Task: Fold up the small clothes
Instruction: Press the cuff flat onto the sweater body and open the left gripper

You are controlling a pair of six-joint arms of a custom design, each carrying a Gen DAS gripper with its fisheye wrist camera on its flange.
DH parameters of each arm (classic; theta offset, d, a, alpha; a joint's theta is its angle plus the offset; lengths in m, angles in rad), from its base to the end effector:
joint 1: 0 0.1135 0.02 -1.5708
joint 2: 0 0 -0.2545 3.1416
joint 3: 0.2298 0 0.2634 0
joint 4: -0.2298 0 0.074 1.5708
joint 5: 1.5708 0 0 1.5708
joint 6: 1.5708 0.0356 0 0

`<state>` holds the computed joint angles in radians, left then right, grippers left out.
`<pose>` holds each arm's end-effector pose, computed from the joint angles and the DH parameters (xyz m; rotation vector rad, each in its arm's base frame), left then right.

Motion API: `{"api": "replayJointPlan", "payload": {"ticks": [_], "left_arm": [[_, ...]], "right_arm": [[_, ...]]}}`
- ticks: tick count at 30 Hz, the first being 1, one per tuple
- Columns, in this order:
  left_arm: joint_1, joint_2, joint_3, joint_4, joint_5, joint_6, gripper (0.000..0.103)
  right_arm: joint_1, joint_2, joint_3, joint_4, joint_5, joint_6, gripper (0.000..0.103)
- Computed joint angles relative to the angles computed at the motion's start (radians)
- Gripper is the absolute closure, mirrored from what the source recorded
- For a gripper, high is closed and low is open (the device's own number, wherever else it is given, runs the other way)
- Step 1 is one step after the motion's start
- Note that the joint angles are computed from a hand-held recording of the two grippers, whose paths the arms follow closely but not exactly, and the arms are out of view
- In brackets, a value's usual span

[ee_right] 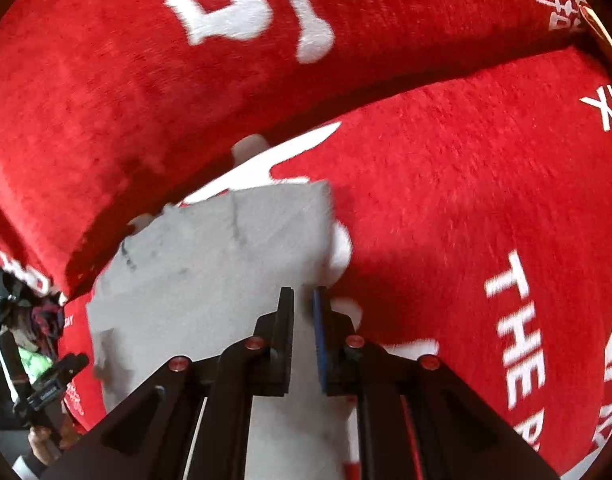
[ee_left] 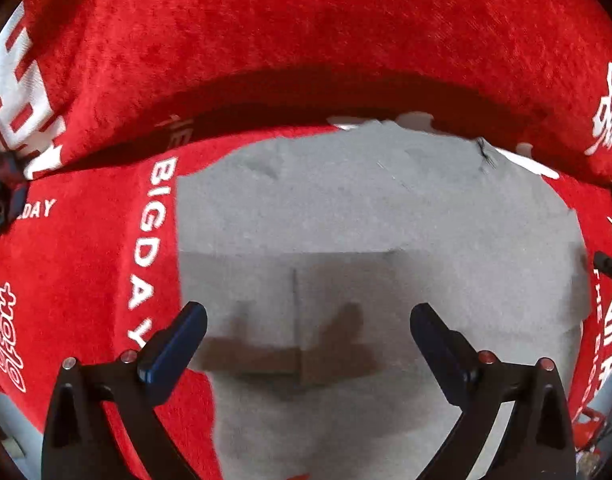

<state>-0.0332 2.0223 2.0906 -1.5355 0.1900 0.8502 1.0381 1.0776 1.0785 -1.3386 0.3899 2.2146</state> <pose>0.3937 -0.0198 0.3115 1.2807 2.6740 -0.1982 0.1034 0.1487 0.2939 1.5759 2.2482 0.3510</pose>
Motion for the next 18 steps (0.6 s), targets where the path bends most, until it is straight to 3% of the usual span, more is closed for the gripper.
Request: {"api": "replayJointPlan", "payload": {"ticks": [6,11,13,18], "left_arm": [[-0.015,-0.054,-0.105,0.038,-0.013,-0.005,0.001],[-0.021,-0.138,-0.322,0.264,-0.151,0.01,0.001],[0.013,-0.094,-0.277,0.239,-0.14,0.008,0.001],[0.063,-0.009,-0.135,0.153,-0.156,-0.011,0.001]], "right_arm": [[0.061,0.091,0.049,0.078,-0.011,0.019,0.091],[0.056,0.136,0.012,0.133,-0.112,-0.005,0.092],[0.085,0.108,-0.039,0.161,-0.094,0.027,0.098],[0.133,0.099,-0.023,0.12,-0.082,0.068,0.099]]}}
